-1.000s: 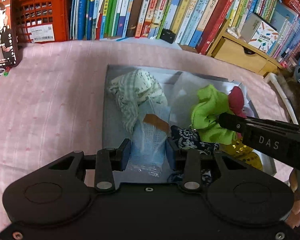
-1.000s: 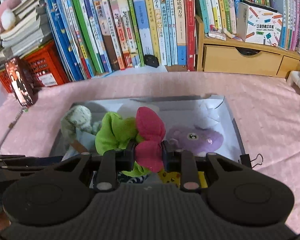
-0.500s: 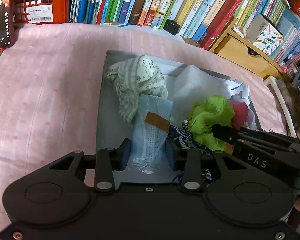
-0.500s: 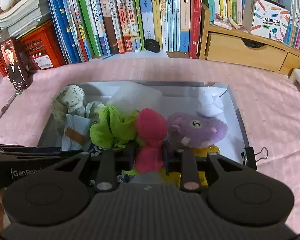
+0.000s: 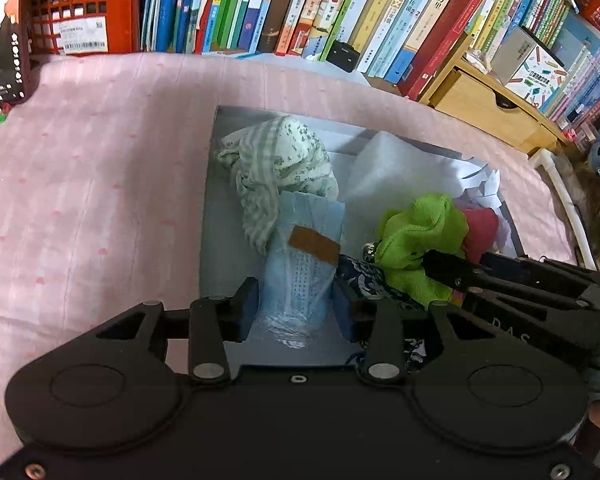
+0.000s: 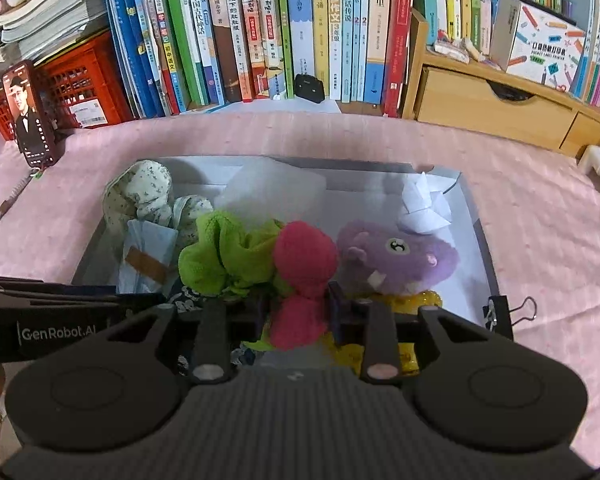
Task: Organize soft objects
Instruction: 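Lower the packet into the tray with the left tool while the right tool lowers the scrunchie and pink plush, then open both tools and withdraw them from the tray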
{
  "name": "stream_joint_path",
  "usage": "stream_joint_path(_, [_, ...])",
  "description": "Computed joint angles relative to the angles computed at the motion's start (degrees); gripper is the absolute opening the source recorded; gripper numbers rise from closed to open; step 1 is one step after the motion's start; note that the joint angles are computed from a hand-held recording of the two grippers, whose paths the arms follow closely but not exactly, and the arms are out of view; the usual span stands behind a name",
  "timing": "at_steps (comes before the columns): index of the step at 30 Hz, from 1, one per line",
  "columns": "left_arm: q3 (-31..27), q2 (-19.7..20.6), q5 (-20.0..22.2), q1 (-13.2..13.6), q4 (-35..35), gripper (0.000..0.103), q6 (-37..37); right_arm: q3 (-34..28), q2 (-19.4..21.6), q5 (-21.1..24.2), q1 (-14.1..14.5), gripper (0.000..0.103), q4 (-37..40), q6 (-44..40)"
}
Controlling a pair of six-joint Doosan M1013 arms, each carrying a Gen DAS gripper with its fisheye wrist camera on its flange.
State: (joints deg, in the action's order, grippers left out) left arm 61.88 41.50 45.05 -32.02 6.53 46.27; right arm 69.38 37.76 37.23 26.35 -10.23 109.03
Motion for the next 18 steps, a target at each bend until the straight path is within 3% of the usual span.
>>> stream_joint_path(5, [1.7, -1.5, -1.6, -0.3, 1.9, 0.052, -0.6, 1.2, -1.1, -1.6, -0.1, 0.062, 1.9, -2.0])
stream_joint_path(18, [8.3, -6.8, -6.6, -2.3, 10.2, 0.069, -3.0, 6.3, -5.4, -7.8, -0.6, 0.067, 8.7, -7.9])
